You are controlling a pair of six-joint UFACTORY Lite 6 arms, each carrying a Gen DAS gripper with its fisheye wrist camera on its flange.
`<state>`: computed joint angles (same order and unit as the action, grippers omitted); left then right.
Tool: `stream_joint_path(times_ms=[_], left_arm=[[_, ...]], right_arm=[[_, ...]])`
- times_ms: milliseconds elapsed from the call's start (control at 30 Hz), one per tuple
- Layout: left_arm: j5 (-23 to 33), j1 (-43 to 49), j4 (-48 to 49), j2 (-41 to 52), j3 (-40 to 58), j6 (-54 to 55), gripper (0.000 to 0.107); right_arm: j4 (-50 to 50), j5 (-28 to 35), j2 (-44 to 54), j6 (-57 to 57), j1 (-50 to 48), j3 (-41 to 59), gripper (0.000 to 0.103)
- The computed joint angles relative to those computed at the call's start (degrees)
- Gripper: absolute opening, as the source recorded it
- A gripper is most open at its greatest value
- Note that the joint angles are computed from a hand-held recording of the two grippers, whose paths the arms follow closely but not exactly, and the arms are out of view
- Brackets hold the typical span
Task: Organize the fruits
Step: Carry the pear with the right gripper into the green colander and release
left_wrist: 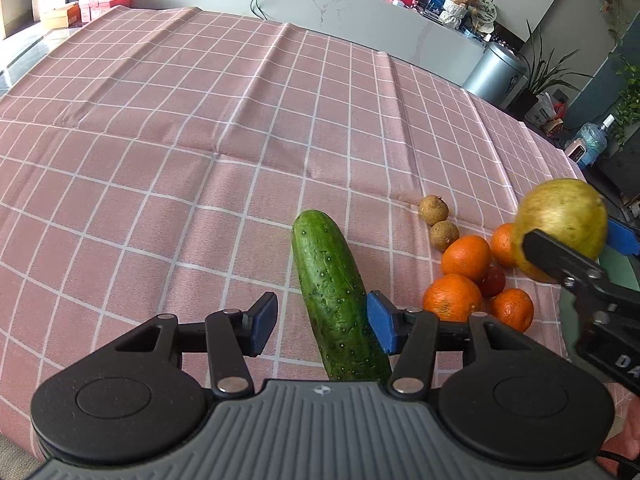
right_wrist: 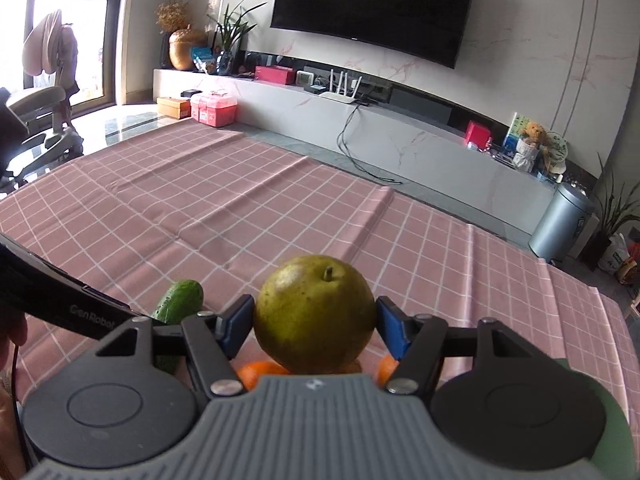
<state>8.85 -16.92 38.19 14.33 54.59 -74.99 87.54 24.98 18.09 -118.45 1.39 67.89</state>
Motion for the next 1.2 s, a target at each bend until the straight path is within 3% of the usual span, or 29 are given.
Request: stream_joint_path(times_ms=[233,467,633,767,1033,1200], left_arm=[[1.6,-2.8,5.9,5.2,5.1,-6.1,0.058],[5.4,-6.5,15.5,8.4,8.5,-15.4,0.050],[7.4,-7.6,15.5,9.2,9.8,-15.5,0.047],[9.1,-9.2,19.1,9.0,9.7,-19.4,0.045],[15.1,-14.9,21.1,3.0,9.6,-22.7,0.042],[20.3,-19.5,18.5,2.4,16.5,-18.2,0.041]], right_arm=[[-6.9,4.8,-4.2,7.1,-12.7,-0.7,0.063],[-15.6,7.2,1.7,19.1,-23.6,7.3,0.063],[-31.9,10.5,11.5,37.4,-27.5,20.5,0.063],[-45.7,17.3,21.4,51.4,-28.5,34.7,0.063],[-54.9,24.7,31.1,54.2,-28.4,46.4,0.063],[-57.1,27.0,34.3,54.2,-28.1,50.7,0.063]])
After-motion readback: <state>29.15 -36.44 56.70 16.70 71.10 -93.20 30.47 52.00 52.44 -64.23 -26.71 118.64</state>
